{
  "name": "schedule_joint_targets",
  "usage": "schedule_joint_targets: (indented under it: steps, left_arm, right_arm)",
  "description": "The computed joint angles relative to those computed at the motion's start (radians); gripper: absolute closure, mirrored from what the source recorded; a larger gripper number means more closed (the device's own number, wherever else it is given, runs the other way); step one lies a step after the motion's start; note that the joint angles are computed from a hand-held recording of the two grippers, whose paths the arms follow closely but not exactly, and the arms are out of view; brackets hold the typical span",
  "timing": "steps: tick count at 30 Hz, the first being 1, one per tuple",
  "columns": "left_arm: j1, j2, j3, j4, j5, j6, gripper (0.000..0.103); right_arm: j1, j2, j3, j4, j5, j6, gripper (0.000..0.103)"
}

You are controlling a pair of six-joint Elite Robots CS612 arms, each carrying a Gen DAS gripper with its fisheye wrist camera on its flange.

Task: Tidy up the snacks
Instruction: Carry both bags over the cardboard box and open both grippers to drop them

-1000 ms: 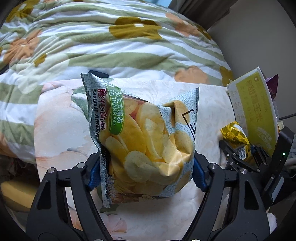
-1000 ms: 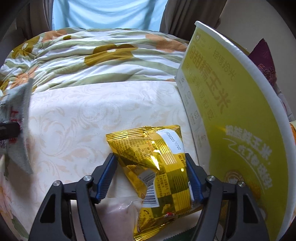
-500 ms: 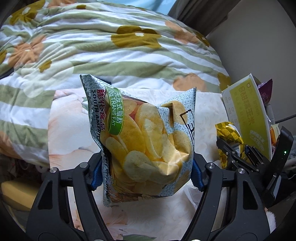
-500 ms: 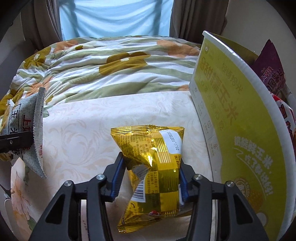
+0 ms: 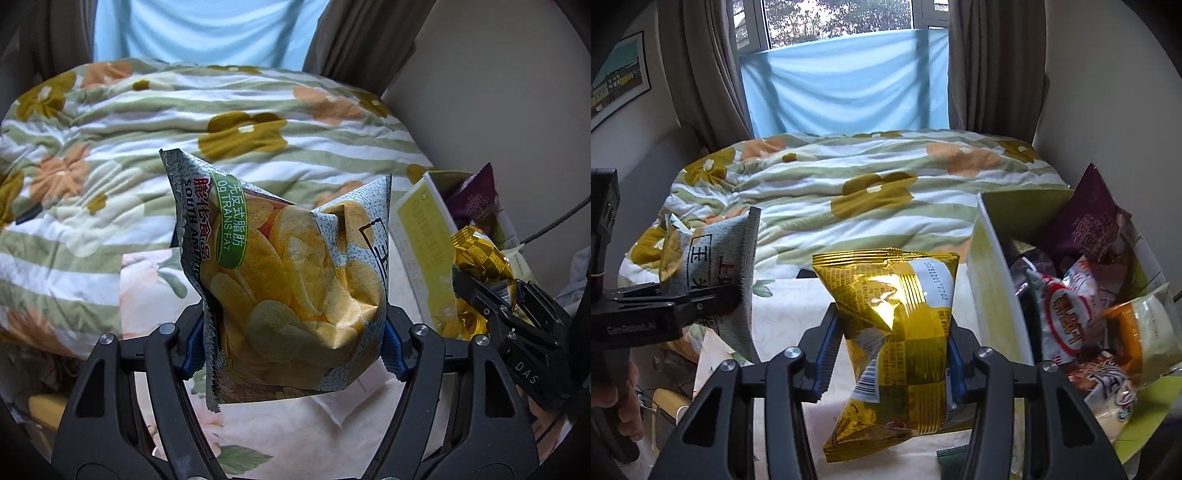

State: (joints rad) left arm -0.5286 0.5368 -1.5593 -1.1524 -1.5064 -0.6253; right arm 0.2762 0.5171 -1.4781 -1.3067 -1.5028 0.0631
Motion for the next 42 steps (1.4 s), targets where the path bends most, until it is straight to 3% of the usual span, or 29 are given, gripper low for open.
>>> schedule_joint_targets:
  steps: [8, 13, 21, 23, 26, 30, 42]
  left_arm:
    - [-0.076, -0.094, 0.111, -0.103, 0.065, -0.058, 0.032]
    - [-0.127, -0.158, 0.236, -0.176, 0.100, -0.046, 0.032]
    - [-0.174, -0.243, 0.479, -0.326, 0.082, -0.072, 0.031]
    - [-0.181, -0.265, 0.543, -0.364, 0.084, -0.088, 0.028]
    - [-0.191, -0.297, 0.625, -0.372, 0.116, -0.110, 0.001]
    - [-0.200, -0.307, 0.645, -0.328, 0.142, -0.148, 0.001]
    - [-0.217, -0.211, 0.422, -0.147, 0.204, -0.260, 0.001]
  right_arm:
    - [-0.088, -0.036, -0.054, 0.016, 0.080, -0.078, 0.057]
    - [-0.153, -0.045, -0.074, 0.034, 0.131, -0.137, 0.057]
    - [-0.246, -0.041, -0.085, 0.041, 0.199, -0.198, 0.057]
    - [-0.267, -0.044, -0.076, 0.051, 0.215, -0.217, 0.057]
    - [-0.291, -0.049, -0.058, 0.068, 0.248, -0.233, 0.057]
    - [-0.309, -0.054, -0.035, 0.085, 0.283, -0.255, 0.057]
    - [-0.329, -0.076, 0.026, 0.122, 0.404, -0.284, 0.057]
